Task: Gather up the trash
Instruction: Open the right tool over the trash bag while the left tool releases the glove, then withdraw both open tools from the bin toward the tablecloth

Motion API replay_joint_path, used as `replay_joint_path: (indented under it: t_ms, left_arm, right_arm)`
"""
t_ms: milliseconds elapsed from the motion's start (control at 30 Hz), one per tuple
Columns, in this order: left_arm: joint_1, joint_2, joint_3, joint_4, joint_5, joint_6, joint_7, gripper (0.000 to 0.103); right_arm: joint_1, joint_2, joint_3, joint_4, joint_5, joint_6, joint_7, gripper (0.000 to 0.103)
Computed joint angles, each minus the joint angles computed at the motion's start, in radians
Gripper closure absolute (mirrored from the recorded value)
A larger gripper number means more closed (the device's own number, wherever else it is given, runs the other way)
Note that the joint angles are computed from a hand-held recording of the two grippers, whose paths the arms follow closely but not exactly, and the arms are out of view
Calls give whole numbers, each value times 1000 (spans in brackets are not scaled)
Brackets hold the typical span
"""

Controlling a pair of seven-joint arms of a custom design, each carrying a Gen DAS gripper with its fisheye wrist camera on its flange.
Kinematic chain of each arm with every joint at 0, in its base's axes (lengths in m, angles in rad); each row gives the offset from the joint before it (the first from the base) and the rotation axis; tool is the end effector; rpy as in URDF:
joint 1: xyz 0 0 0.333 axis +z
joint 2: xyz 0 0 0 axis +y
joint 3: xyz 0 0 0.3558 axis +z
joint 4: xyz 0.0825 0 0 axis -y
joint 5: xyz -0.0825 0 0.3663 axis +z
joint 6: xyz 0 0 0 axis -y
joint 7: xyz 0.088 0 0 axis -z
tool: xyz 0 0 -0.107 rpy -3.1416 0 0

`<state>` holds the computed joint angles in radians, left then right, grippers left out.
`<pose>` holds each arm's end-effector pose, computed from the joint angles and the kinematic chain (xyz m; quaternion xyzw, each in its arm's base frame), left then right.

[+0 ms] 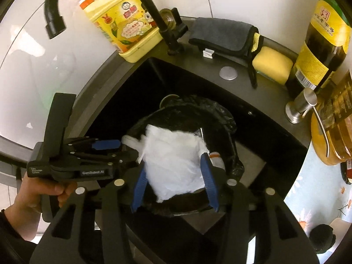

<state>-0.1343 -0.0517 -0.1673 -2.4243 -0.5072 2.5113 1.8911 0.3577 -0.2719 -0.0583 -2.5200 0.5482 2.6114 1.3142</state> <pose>0.4587 -0.1390 0.3919 0.6121 -0.7720 0.1596 0.0620 0.4235 0.1177 0.4610 -0.7268 0.6390 0.0142 0.2517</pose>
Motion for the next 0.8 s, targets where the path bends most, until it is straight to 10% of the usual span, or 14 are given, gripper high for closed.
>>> replay_joint_path:
  t_ms: [800]
  left_arm:
    - [-9,-70,5,-33,-27,6,21,37]
  right_arm:
    - [0,-124,2,-93,-53,51,143,50]
